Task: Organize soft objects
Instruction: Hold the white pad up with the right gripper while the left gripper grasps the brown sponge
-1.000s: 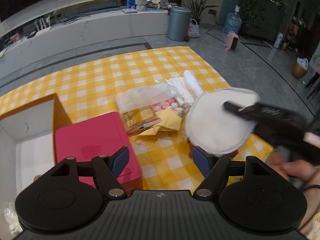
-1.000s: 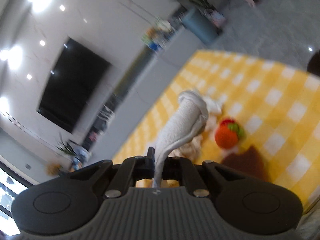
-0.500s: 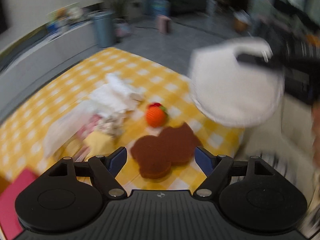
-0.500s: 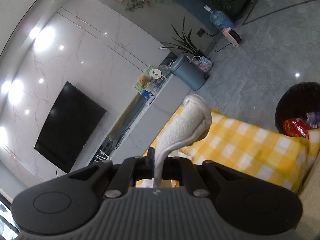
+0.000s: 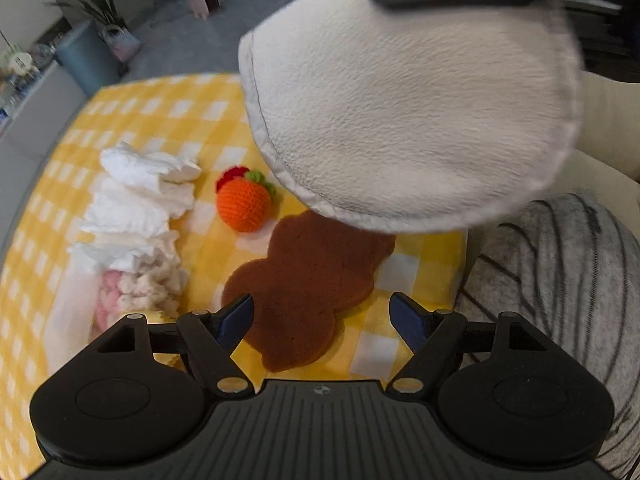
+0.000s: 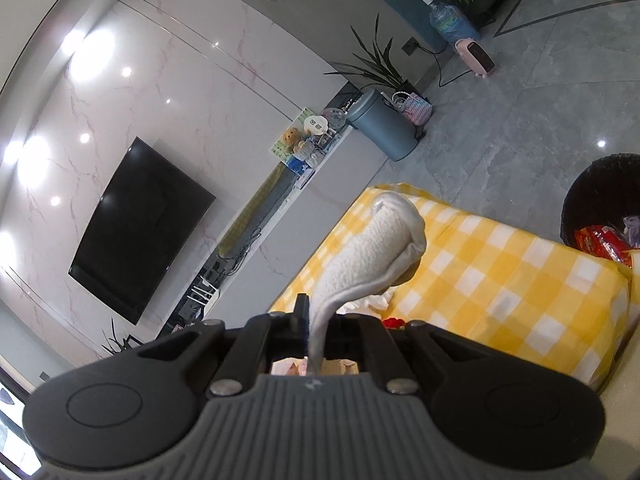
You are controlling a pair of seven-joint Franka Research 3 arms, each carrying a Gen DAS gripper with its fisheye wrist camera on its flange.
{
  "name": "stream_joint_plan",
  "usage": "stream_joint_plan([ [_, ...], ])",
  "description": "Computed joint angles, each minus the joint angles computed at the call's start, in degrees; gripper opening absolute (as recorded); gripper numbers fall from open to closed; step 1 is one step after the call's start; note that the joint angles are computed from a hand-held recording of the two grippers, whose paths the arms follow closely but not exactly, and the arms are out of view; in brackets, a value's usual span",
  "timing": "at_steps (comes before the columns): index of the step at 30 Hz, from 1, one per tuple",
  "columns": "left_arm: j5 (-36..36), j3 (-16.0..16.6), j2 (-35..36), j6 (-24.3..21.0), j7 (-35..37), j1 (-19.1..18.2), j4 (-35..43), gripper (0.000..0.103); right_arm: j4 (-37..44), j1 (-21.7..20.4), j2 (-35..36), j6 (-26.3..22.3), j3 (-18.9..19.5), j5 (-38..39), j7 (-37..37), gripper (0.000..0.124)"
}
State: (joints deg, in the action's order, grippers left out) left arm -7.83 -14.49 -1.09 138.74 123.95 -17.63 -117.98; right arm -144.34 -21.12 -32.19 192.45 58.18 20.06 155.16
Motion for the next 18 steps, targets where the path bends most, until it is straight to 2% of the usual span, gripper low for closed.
stream_joint_plan([
  [3,3.4,-0.3,2.2,0.5,-3.0,0.0,1.3,0.091,-0.1,0.1,0.3,0.4,-0.3,-0.1,-0.2,0.003],
  [5,3.7,-0.4,3.3,0.6,-2.5,0.2,1.9,0.091,-0.1,0.4,0.8,0.6,-0.6,0.0,-0.5,0.003],
  [9,2.7,-0.9,4.1,2.8,-1.0,0.7,1.7,0.100,0.0,1.0,0.6,-0.5,-0.8,0.4,-0.6,0.003],
  [12,4.4,-1.2,3.7,8.8,-0.2,0.5,-1.3,0.103,0.1,1.4,0.8,-0.7,-1.2,-0.1,-0.5,0.003],
  [15,15.0,-1.1,3.1,17.0,-1.2,-0.2,-5.7,0.103,0.0,2.0,0.9,-0.5,-1.7,-0.5,-0.6,0.003],
  [16,15.8,-1.0,2.6,21.0,-0.9,-0.1,-7.5,0.103,0.1,2.0,1.1,-0.4,-1.8,-0.5,-0.7,0.003],
  [18,13.6,-1.1,2.7,22.0,0.2,0.0,-8.1,0.103,0.1,1.9,1.2,-0.3,-1.6,-0.5,-0.7,0.003],
])
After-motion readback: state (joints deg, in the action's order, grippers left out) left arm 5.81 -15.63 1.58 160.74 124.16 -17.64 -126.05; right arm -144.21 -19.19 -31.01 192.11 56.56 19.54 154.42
